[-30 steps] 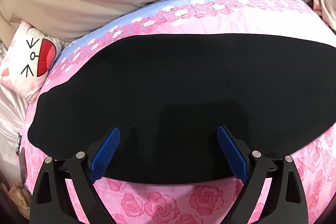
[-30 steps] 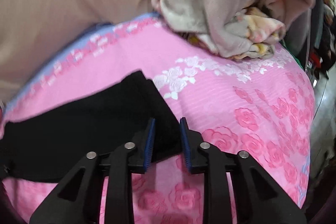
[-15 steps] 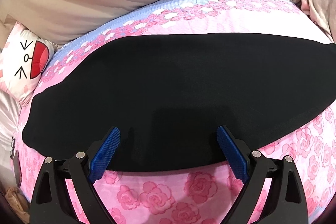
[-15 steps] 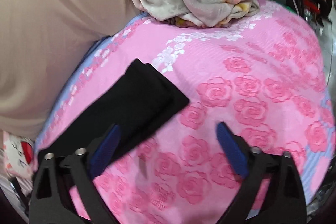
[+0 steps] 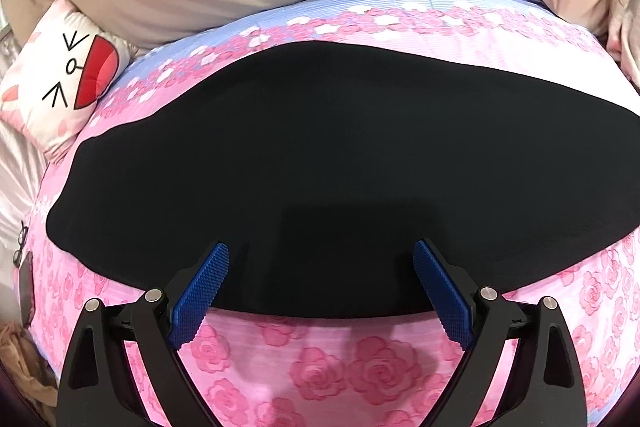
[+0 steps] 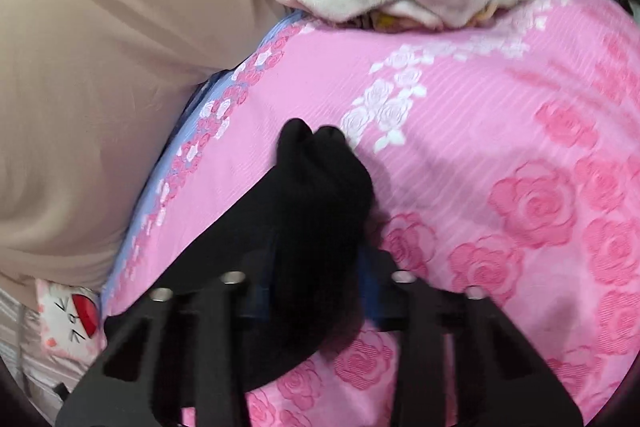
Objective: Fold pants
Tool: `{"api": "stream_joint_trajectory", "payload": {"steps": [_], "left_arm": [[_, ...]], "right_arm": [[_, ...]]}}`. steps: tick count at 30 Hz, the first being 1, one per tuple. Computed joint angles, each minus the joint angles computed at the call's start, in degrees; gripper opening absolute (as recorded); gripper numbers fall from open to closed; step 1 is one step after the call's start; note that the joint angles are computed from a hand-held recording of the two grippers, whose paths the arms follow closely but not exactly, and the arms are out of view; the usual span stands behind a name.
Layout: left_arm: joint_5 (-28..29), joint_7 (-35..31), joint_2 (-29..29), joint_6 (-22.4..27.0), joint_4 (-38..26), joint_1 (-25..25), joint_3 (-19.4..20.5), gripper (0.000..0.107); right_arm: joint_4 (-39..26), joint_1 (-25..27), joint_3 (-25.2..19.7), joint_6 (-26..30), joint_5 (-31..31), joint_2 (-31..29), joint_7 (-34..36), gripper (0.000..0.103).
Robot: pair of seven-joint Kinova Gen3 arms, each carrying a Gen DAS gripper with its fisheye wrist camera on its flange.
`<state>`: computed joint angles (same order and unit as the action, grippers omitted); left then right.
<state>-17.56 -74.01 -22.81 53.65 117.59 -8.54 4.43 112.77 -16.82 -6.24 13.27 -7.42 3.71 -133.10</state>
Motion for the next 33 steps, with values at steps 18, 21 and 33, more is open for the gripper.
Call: {"api": "stream_joint_trajectory", "payload": {"steps": [18, 21, 33], "left_arm": [[5.78, -9.6, -0.62, -2.68, 0.76, -2.09, -8.45, 0.092], [7.18, -11.99, -1.55, -2.58, 0.77, -3.11, -11.06, 0.092], [10.49, -22.0, -4.65, -0.94, 0.3, -7.15, -19.39, 0.092]], "right_arm": [[-12.36, -12.62, -2.03, 11.27, 32.5, 1.07, -25.18, 0.026], [-20.33, -17.65, -3.52, 15.11, 35.64, 4.53, -21.45, 0.026], [-27.2, -30.7, 4.96, 25.64, 43.31, 9.83, -27.8, 0.026]]}}
